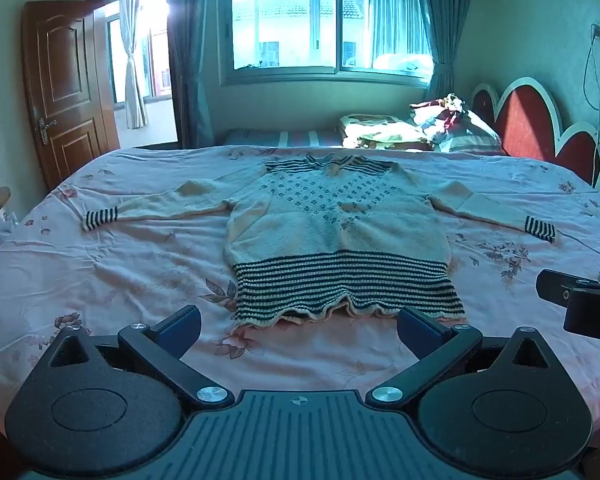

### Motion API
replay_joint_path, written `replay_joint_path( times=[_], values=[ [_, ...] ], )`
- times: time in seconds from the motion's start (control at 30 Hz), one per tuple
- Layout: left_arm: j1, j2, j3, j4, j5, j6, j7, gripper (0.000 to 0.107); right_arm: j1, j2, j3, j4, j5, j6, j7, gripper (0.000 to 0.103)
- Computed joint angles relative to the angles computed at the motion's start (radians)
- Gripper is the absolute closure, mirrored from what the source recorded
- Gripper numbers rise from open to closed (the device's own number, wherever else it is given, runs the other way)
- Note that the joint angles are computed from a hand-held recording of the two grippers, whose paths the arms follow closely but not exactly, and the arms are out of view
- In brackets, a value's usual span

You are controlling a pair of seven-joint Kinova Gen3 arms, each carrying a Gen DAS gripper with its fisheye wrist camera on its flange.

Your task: Fold small clothes

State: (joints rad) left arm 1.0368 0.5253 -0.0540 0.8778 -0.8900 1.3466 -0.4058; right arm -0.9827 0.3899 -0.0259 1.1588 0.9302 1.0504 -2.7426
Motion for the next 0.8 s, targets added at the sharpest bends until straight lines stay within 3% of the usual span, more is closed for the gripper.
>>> replay_joint_path(
  times=[0.37,0.8],
  values=[
    [-0.007,0.0,0.005,-0.018,0.019,0.016,-0.01,0.004,-0.014,0.034,0.011,-0.057,-0.002,0.024,0.003,0.001],
    [-0.011,0.005,-0.004,-0.022,0.03,0.01,-0.012,0.004,-0.006,0.0,0.006,0.005,0.02,-0.002,-0.038,0.001]
  ],
)
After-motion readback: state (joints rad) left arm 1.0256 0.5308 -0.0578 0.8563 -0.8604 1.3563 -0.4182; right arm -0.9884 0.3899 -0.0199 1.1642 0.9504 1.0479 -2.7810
